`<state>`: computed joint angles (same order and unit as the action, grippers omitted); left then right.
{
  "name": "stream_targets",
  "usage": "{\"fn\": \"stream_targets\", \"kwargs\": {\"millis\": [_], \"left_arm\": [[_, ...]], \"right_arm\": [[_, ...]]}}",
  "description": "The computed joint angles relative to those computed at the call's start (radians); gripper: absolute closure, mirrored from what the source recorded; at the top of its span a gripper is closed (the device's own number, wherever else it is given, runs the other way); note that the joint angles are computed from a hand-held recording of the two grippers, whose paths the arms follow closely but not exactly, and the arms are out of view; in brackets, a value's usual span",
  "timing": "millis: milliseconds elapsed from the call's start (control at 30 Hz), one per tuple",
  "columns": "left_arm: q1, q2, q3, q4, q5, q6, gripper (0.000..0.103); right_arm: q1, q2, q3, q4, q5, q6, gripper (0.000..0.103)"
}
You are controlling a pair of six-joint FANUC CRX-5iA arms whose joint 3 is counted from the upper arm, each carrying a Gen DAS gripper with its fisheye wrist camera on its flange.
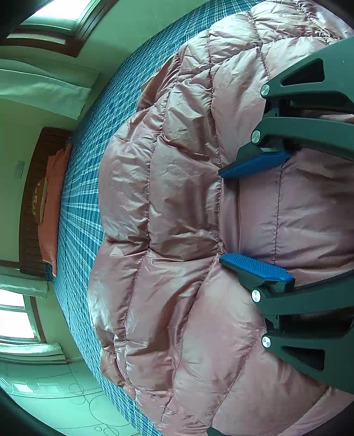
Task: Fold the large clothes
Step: 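Grasp the loose jacket side with the left tool and lift it over the bundle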
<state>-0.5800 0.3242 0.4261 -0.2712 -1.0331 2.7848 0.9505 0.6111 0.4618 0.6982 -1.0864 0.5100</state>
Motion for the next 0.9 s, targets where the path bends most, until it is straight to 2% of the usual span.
{"fn": "stream_targets", "kwargs": {"millis": [133, 200, 367, 433, 500, 533, 600, 667, 900], "left_arm": [[0.014, -0.055, -0.084, 0.023, 0.059, 0.011, 0.041], [0.035, -0.094, -0.161, 0.057, 0.146, 0.022, 0.040], [0.039, -0.069, -0.145, 0.092, 0.181, -0.023, 0.042], [0.036, -0.058, -0.129, 0.096, 0.186, -0.036, 0.053], [0.037, -0.057, -0.129, 0.104, 0.197, -0.054, 0.071], [0.037, -0.060, -0.132, 0.106, 0.205, -0.062, 0.075], [0.028, -0.065, -0.124, 0.082, 0.205, -0.055, 0.086], [0.011, -0.060, -0.093, 0.044, 0.182, -0.047, 0.090], [-0.054, -0.008, 0.069, -0.074, 0.057, -0.045, 0.092]], "right_arm": [[0.002, 0.001, 0.003, -0.001, -0.002, -0.002, 0.046], [0.002, 0.001, 0.003, 0.000, -0.003, -0.002, 0.046], [0.003, 0.003, 0.008, 0.001, -0.009, -0.001, 0.046], [0.002, 0.003, 0.009, 0.001, -0.011, 0.000, 0.046], [0.004, 0.005, 0.012, 0.003, -0.014, 0.000, 0.046], [0.005, 0.007, 0.015, 0.004, -0.016, -0.001, 0.046], [0.005, 0.007, 0.015, 0.006, -0.017, -0.001, 0.046], [0.007, 0.010, 0.017, 0.011, -0.021, -0.003, 0.046], [0.008, 0.017, 0.045, 0.002, -0.045, 0.011, 0.046]]}}
